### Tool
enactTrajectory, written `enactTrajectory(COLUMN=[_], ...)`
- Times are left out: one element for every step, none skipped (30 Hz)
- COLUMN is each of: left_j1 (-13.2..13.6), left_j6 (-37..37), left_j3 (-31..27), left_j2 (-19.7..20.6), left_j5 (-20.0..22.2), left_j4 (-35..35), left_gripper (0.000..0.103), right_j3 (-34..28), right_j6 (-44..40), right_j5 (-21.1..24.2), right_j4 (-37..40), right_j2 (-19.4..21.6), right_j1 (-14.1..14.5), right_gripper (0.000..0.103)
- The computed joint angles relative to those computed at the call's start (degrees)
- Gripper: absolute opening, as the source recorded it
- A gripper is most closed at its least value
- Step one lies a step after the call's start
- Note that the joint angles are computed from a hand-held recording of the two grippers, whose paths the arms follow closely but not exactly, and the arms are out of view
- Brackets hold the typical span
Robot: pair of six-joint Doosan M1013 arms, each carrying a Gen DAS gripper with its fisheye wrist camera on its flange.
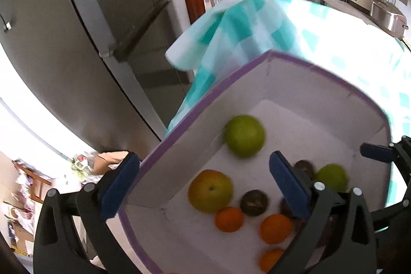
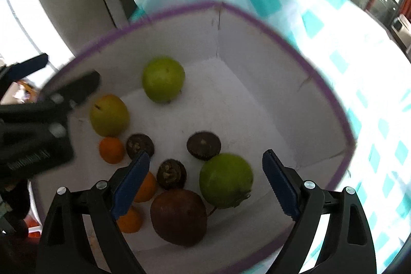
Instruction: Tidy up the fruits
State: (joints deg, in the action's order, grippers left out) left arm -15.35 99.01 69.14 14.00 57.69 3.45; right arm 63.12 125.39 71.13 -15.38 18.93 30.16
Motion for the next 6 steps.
enactTrajectory(left_j1=[-0.7, -1.9, -3.4, -4.5, -6.2, -8.1], left_j6=[-1.0, -2.7, -4.8, -5.9, -6.5, -5.8], left_j3=[-0.2, -0.3, 0.3, 0.9, 1.4, 1.8], left_j2=[-0.4, -1.2, -2.4, -3.3, -4.3, -5.0], left_j5=[0.1, -0.7, -3.0, -4.8, -6.6, -7.3], left_j4=[0.6, 1.6, 2.6, 2.9, 3.0, 2.1], left_gripper=[0.101, 0.101, 0.101, 0.101, 0.101, 0.101], right_j3=[1.6, 3.5, 5.6, 8.2, 10.2, 10.8], right_j6=[0.3, 0.9, 1.8, 3.4, 5.4, 5.3], right_j5=[-2.8, -5.7, -8.4, -10.5, -10.5, -11.5], right_j4=[-1.1, -2.4, -4.0, -5.7, -7.0, -6.9], right_j2=[-1.7, -3.5, -5.5, -7.8, -9.7, -10.1], right_j1=[0.0, 0.0, 0.0, -0.2, -0.5, -0.5], right_gripper=[0.087, 0.087, 0.087, 0.087, 0.087, 0.087])
